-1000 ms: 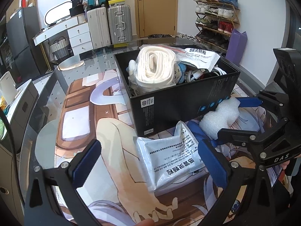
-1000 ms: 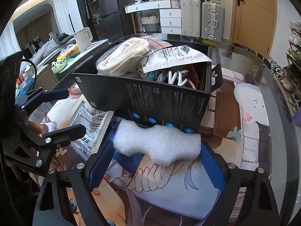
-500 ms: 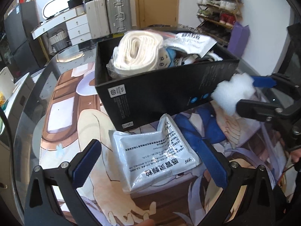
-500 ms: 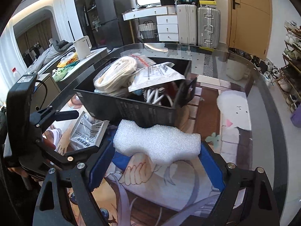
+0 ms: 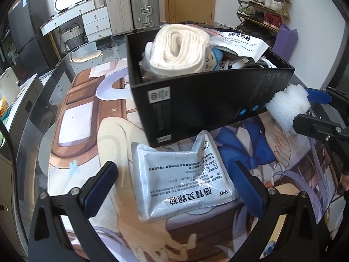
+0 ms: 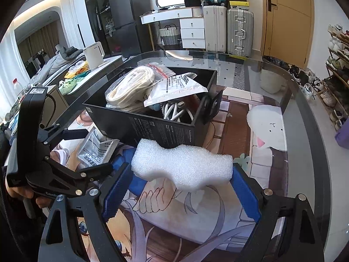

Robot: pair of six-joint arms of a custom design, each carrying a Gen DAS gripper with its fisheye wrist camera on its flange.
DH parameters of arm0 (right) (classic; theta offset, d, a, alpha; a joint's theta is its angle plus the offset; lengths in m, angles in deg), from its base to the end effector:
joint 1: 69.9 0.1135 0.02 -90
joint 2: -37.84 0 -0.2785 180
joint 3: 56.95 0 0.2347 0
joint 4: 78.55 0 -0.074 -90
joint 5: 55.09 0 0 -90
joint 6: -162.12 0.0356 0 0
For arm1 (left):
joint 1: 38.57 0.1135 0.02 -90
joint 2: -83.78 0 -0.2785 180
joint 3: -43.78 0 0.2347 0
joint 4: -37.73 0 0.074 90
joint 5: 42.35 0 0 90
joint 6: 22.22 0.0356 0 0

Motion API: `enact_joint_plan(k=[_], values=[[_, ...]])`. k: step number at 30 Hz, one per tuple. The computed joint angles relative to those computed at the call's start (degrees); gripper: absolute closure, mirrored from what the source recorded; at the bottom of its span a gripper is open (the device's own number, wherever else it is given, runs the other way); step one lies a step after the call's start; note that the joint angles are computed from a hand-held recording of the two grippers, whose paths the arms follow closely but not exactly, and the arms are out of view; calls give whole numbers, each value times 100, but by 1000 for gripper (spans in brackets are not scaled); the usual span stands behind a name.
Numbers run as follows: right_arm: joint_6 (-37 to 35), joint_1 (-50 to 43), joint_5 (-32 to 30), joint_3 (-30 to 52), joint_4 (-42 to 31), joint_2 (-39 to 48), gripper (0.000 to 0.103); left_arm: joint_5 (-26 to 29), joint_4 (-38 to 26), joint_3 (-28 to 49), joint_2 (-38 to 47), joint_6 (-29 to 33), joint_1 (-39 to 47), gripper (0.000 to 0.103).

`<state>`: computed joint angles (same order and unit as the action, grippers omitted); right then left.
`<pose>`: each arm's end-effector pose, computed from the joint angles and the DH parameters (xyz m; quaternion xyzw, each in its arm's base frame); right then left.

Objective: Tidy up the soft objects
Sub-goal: 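Move the right tool to the white foam block and grasp it, then grasp the white medicine packet with the left tool while the right tool holds the foam, then carry the foam block and medicine packet over the black box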

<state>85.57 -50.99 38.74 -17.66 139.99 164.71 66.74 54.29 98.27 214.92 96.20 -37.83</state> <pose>0.2551 0.0849 0.0191 -0.0329 0.9358 0.0674 0.3446 0.3112 -0.0076 0.0016 0.2695 0.9149 -0.0910 0.2866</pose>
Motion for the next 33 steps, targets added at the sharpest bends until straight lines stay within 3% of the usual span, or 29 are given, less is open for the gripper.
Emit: enact_joint_plan(k=[4,7,11,15,22,33], values=[[2,2,-9,11,1,5,12,55,-24,-39,-32,112,40,0],[-4,-6,-13,9,15,14,12,157,-9,-90,-60,196,48,6],[-15,-10,-21,3,51,21,12,420,168,-293,-141,477,102,33],[-28,-13,-35,-32,109,16,12,523,13,-269,-215,654,115,45],[-47,-18,-42,-98,190,-30,12,688,-198,-252,-358,777,188,47],[-144,-78,-54,-507,553,-407,12,1391,-495,-363,-826,931,493,47]])
